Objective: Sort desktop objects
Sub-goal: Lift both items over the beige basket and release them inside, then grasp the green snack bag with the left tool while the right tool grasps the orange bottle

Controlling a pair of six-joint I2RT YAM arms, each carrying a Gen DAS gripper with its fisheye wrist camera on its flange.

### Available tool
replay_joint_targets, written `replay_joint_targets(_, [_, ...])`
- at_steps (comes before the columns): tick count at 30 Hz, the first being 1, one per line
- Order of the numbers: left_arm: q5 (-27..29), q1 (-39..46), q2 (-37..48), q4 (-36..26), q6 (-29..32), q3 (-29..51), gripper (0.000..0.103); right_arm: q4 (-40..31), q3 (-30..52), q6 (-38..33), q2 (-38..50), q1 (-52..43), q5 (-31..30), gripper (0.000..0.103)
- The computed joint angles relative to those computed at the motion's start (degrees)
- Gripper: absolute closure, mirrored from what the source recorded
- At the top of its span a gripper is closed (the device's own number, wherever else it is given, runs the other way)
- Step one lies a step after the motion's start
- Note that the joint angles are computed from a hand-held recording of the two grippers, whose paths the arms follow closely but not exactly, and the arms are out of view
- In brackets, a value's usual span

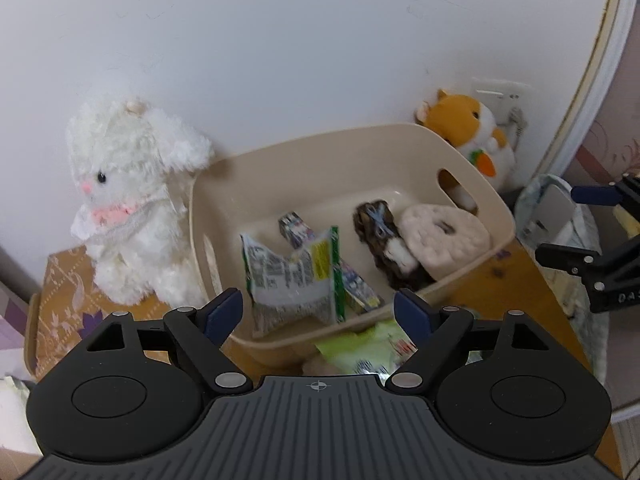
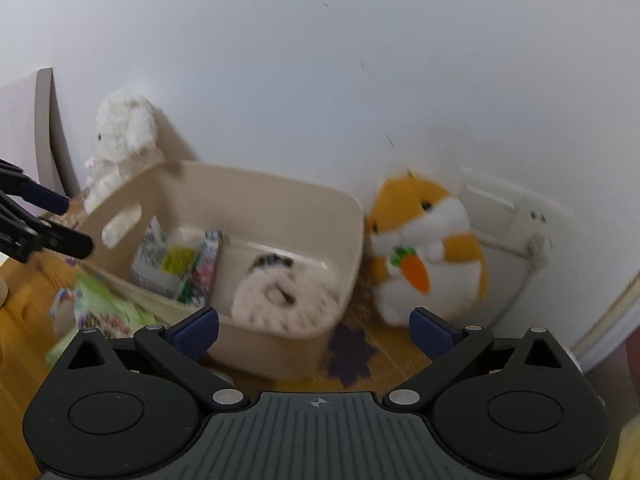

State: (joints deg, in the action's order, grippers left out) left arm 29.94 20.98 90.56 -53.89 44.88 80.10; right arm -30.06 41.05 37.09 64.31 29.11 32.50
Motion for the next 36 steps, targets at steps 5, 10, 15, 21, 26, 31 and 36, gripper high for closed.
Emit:
replay_joint_targets(5, [0.63, 1.08, -0.99, -4.19, 2.67, -1.32, 0.019, -3.28, -4.43, 3.23, -5.67, 2.43, -1.43, 0.000])
replay_joint_targets(10, [-0.56, 1.62, -0.74, -6.52, 5.49, -3.32, 0.019, -3.15, -8.94, 3.45, -10.02, 6.09, -5.53, 0.000])
replay_joint_targets(15, [-2.97, 0.96, -0.14, -5.47, 4.79, -6.23, 0.019, -1.03, -13.04, 5.52, -10.41, 9.19, -9.46, 0.000])
replay_joint_targets(21, [-4.17, -1.48, 0.47, -2.43, 3.00, -9.46, 0.019, 2.54, -14.23, 1.27, -3.62, 11.86, -10.79, 0.000])
replay_joint_targets(26, [-4.67, -4.25, 1.41, 0.91, -0.78, -11.30, 0.019, 7.31, -15.05, -4.13, 0.83, 9.82, -12.83, 0.004])
replay_joint_targets(31, [-4.97, -6.29, 1.98, 3.35, -3.58, -12.65, 0.019, 11.76, -16.08, -7.62, 3.13, 6.64, -15.86, 0.013])
replay_joint_targets(36, [-4.23, -7.00, 2.47, 3.89, -4.87, -13.26, 0.022, 14.04, -16.14, -10.03, 5.04, 5.44, -18.37, 0.031])
